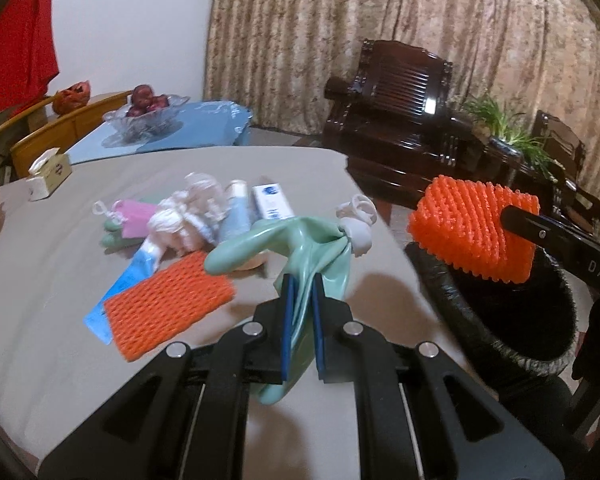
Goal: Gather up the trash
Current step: 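Carry the glove and foam net over the bin and release both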
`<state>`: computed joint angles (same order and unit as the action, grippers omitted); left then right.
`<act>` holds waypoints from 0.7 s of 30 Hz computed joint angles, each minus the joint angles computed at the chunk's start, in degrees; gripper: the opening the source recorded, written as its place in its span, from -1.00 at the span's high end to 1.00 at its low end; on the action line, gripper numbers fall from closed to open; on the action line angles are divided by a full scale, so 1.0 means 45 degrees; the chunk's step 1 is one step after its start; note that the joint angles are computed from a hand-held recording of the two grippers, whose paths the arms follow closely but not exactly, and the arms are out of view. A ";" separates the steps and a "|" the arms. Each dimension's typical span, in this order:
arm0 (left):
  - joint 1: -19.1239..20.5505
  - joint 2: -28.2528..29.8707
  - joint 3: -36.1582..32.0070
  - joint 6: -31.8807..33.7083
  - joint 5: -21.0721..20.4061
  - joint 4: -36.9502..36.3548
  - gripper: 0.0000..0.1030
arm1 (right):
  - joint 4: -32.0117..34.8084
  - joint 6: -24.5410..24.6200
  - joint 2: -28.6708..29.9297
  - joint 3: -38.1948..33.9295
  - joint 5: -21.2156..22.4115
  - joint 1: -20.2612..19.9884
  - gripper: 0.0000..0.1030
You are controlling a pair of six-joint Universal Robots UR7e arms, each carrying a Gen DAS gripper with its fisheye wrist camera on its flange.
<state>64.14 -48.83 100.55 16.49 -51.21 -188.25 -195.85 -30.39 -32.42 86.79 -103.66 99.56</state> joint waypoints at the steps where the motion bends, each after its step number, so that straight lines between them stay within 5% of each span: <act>1: -0.0058 0.0064 -0.0041 0.0005 -0.0057 0.0027 0.85 | -0.0134 0.0008 -0.0104 0.0109 -0.0048 -0.0051 0.53; 21: -0.1122 0.2327 -0.2295 0.0001 -0.2074 0.2019 0.85 | -0.2323 -0.0049 -0.2052 0.1891 -0.1711 -0.1351 0.53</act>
<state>59.09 -38.36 90.22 16.49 -60.54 -179.17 -206.30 -30.61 -41.65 95.30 -111.35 93.49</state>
